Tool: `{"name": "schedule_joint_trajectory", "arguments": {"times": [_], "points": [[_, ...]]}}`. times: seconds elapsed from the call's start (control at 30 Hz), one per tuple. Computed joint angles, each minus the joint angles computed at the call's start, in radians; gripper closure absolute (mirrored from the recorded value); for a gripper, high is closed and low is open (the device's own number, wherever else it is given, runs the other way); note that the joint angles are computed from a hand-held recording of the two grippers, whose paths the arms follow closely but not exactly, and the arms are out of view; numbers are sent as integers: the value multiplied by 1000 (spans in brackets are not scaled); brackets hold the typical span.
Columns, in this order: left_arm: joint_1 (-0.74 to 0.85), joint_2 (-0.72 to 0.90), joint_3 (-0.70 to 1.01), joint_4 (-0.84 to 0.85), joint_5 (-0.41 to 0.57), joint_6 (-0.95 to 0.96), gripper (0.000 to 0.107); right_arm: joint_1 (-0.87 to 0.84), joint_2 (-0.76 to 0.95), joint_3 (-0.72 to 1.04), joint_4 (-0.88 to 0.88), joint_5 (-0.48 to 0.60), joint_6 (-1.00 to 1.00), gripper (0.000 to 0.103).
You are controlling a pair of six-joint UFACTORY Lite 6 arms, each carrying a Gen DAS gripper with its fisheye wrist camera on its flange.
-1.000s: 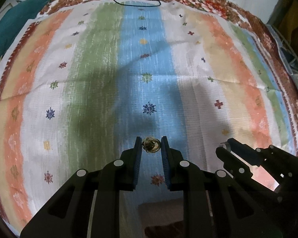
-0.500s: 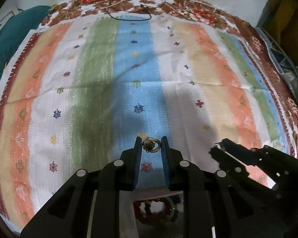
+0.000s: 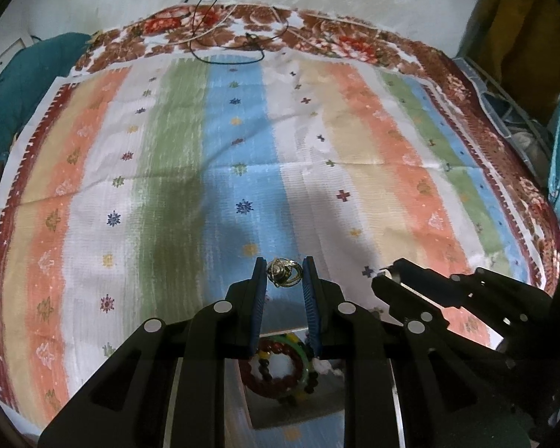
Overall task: Organize jewelry
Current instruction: 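Lift both rings and carry them over the silver tin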
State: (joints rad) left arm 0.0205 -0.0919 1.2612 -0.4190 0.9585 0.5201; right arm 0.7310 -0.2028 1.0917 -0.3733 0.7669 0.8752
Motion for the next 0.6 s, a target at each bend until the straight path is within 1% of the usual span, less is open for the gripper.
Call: {"name": "schedule_joint_trajectory", "arguments": {"times": [0.1, 0.3, 0.43, 0.6], "points": [[19, -41, -20, -27, 26, 28, 88, 19, -30, -11, -10, 8, 17, 83], [101, -141, -63, -102, 111, 126, 88, 89, -91, -33, -53, 45, 74, 84], [151, -198, -98, -134, 156, 172, 88, 92, -139, -69, 5, 20, 50, 84], [180, -245, -132, -144, 181, 194, 88, 129, -179, -95, -6, 24, 88, 84]]}}
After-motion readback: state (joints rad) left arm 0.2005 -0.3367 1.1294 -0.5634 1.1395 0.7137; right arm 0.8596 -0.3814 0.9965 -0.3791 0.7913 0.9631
